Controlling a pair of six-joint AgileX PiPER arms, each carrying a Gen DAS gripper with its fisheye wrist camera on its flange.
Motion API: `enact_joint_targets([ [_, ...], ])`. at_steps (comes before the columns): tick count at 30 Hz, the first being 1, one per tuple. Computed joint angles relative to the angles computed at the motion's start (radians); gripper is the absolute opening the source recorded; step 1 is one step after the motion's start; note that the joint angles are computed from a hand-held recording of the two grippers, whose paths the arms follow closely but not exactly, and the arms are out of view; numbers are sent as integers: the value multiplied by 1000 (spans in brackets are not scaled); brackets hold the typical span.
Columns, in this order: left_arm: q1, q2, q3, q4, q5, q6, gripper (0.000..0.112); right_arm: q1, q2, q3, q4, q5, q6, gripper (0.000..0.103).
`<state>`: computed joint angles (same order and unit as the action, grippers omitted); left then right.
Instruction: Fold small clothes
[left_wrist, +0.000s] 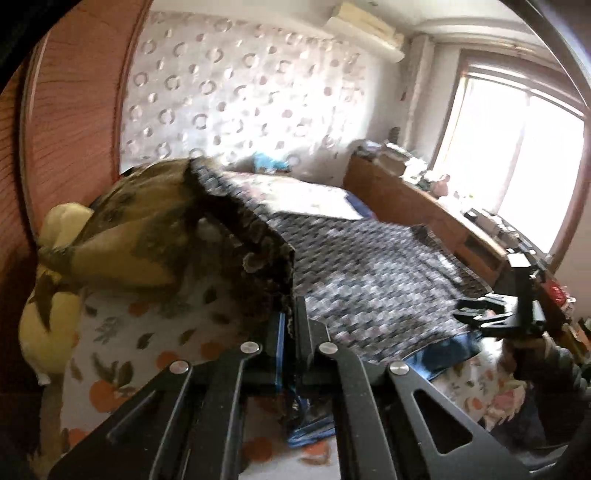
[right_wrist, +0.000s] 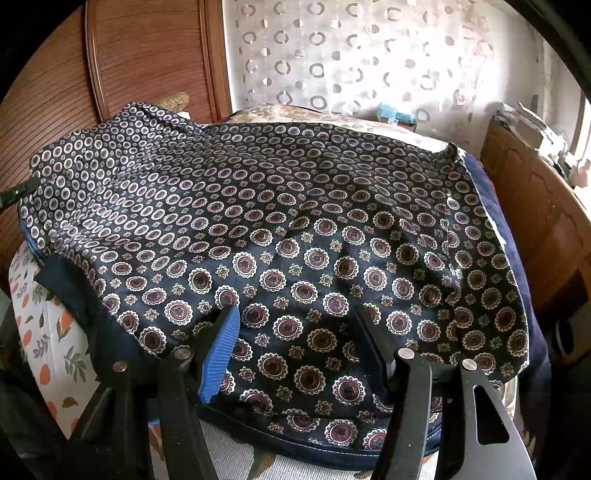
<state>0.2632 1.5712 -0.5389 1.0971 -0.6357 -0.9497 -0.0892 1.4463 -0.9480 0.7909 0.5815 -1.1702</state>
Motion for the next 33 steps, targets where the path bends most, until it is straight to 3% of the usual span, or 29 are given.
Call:
enact_joint_targets([
  [8,-171,-11,-67,-73,25,-3,4,-17,11,-4,27,12,-20,63],
  [15,-298,-13,-159,-47,76,-66,4,-31,12,-5,41,24,-20,63],
  [23,-450,21,-327,70,180,-198,3,-82,23,-9,98,55,-27,63],
  [27,-501,55,-391,220,255,-359,5,-69,19,-2,88,37,-21,63],
  [29,-504,64,-400,309,265,-438,16,-73,21,-1,96,42,-27,63],
  [31,-502,59,-392,312,272,-436,48,-78,21,-2,101,48,-31,63],
  [33,-495,44,-369,304,269,-426,59,-77,22,-2,99,46,-30,63],
])
